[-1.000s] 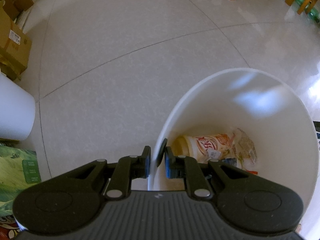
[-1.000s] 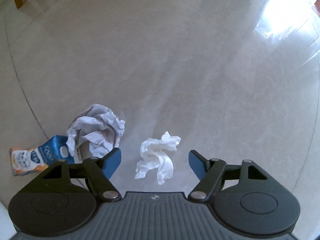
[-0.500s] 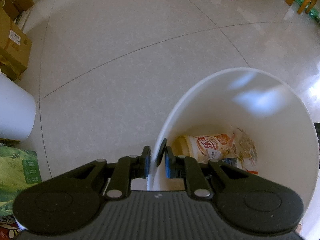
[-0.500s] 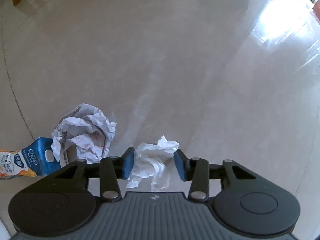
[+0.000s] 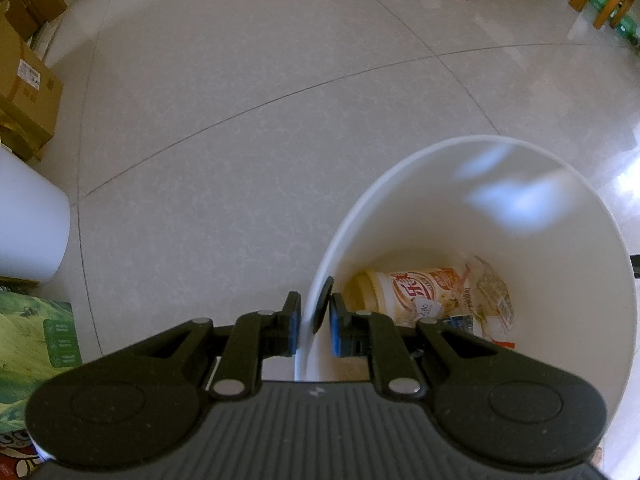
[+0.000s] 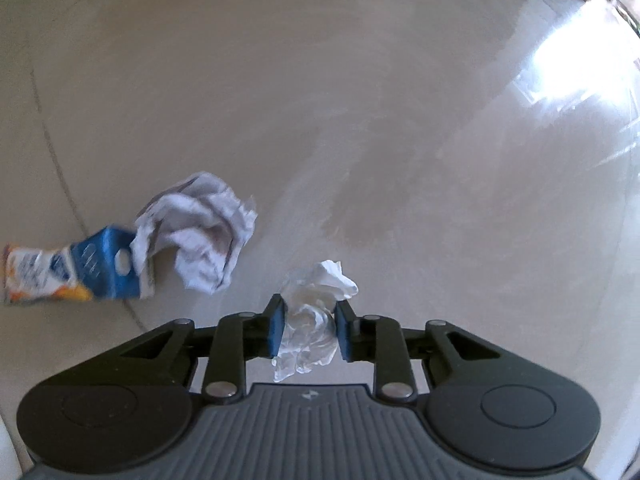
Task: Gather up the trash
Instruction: 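Carry the white tissue over the bin and open the right gripper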
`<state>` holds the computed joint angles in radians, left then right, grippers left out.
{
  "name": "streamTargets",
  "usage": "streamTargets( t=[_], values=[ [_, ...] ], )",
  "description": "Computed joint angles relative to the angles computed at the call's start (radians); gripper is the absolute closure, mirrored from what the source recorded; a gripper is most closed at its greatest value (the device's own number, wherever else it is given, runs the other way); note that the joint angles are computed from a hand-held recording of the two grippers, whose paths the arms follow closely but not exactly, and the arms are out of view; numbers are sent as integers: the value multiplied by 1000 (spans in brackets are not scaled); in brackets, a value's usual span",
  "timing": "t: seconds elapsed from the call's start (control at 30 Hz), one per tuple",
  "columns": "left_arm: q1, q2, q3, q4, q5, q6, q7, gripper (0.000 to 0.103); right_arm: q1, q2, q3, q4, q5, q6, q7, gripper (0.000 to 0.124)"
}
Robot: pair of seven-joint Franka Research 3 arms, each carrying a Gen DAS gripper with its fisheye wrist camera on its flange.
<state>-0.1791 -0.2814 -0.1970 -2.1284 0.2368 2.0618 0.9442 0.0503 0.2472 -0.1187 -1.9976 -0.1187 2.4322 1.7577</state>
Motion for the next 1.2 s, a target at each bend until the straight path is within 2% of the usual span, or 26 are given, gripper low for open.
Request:
streamTargets(
  t=[0.33,0.7,0.9,1.2],
  values=[
    [-2,-1,-3,-1,3,-2,-2,91,12,-218,65,-25,63,-183,-201,93],
    [-6,-12,-5,-13,9,8,-23,90,75,-425,128,88,225,-411,-433,93],
    [-8,-15,-9,-15,18,3,-21,90,130,-448,155,187,308,-504,-502,93],
    [-6,-13,-1,-11,3,5,-15,90,204,-427,194,240,386,-535,-523,92]
  ],
)
